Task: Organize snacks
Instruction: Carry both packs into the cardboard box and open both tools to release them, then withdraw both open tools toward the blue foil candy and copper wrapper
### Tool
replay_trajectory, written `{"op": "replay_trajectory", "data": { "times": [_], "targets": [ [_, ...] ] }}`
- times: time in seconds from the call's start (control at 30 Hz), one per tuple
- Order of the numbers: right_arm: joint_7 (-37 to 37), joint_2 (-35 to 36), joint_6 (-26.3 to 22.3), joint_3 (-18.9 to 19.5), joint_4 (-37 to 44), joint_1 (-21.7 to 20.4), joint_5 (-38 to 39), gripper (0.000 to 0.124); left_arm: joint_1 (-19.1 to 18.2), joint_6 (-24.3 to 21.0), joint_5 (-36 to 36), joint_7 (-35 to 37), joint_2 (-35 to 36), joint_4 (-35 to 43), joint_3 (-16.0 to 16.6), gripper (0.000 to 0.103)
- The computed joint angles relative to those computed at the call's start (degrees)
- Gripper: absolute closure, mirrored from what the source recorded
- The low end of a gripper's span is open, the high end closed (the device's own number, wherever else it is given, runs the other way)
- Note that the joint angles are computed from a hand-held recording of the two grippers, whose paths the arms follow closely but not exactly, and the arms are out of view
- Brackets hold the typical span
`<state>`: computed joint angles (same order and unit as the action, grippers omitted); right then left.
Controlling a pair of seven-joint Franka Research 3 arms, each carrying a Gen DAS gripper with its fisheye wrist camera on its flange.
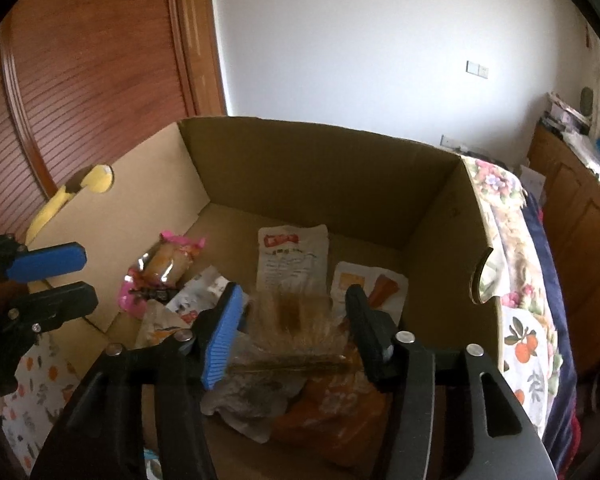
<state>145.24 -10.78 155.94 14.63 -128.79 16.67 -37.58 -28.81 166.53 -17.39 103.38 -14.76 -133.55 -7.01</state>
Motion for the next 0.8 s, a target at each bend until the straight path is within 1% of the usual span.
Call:
{"op": "replay_trajectory", "data": {
  "times": [0.1, 0.2, 0.3, 0.4, 0.5, 0.57, 0.63, 0.7, 0.8],
  "targets": [
    [1.22, -1.68, 0.75, 0.76, -1.04, -0.23, -1.28, 0.063, -0.51, -0.12, -0.48, 0.52, -1.01, -0.81, 0.34, 0.067],
    [3.01, -4.93, 1.70, 2.29, -2.98, -0.91, -2.77, 0.063, -3.44, -0.60, -4.05, 4.42, -2.81, -2.07, 2.48, 0.066],
    [4.91, -9.95, 2.78, 4.69, -6.32, -2.03, -3.20, 0.062, -3.86, -0.10, -4.02, 4.93, -5.24, -4.33, 2.17, 0.066],
    [4.71, -14.38, 4.16, 6.50, -9.53, -2.77, -0.99, 0.061, -5.09, 0.22, -3.64, 4.76, -7.75, -6.97, 2.59, 0.066],
    [4.94, -18.50, 4.35, 9.26, -12.31, -3.77, 1.40, 0.061, -7.17, 0.12, -3.55, 4.64, -10.14, -9.49, 3.59, 0.066],
    [4.98, -21.04, 4.71, 10.55, -14.33, -3.75, 3.66, 0.061, -7.94, 0.53, -3.01, 3.81, -11.92, -11.35, 3.66, 0.066],
    [4.49, -22.93, 4.66, 11.62, -15.87, -3.48, 5.89, 0.061, -8.58, 0.96, -1.94, 2.75, -13.75, -13.14, 3.63, 0.066],
    [3.90, -24.44, 4.00, 13.06, -16.96, -3.51, 7.71, 0.061, -9.94, 1.14, -1.21, 2.08, -15.20, -14.53, 4.38, 0.066],
    [3.48, -25.68, 3.50, 15.65, -18.06, -4.62, 9.76, 0.061, -11.72, 0.91, -0.19, 1.43, -16.97, -16.46, 5.40, 0.066]
  ]
}}
